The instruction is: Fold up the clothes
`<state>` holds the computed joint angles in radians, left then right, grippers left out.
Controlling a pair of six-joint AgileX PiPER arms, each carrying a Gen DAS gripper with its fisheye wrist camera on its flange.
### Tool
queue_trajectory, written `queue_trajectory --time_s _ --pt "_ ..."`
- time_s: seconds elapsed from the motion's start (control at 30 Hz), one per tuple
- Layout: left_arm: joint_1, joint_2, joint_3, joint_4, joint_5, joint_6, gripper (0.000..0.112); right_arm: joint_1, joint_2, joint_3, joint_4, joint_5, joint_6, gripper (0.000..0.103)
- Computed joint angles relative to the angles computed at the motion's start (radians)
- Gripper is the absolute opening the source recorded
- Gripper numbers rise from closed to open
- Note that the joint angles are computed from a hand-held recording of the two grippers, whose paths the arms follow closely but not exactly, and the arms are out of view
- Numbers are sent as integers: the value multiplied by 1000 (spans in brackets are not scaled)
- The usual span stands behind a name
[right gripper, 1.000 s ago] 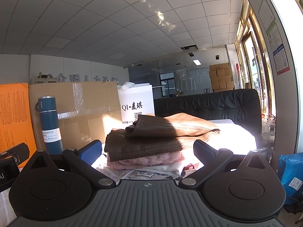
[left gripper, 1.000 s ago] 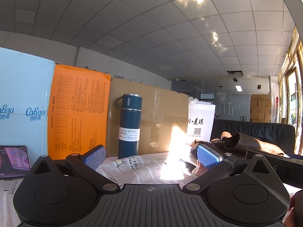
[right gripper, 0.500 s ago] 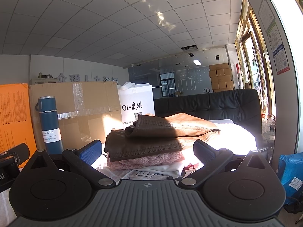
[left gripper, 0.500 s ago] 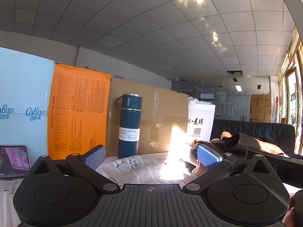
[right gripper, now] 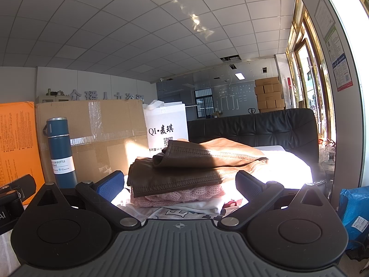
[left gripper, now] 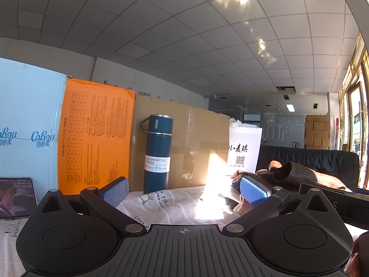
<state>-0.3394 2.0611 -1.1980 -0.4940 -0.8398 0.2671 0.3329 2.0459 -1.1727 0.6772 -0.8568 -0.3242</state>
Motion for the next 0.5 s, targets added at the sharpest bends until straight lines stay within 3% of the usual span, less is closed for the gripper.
queue_trajectory --time_s 0.5 --pt "-1 0 0 4 -6 -3 103 0 1 -1 0 2 -2 103"
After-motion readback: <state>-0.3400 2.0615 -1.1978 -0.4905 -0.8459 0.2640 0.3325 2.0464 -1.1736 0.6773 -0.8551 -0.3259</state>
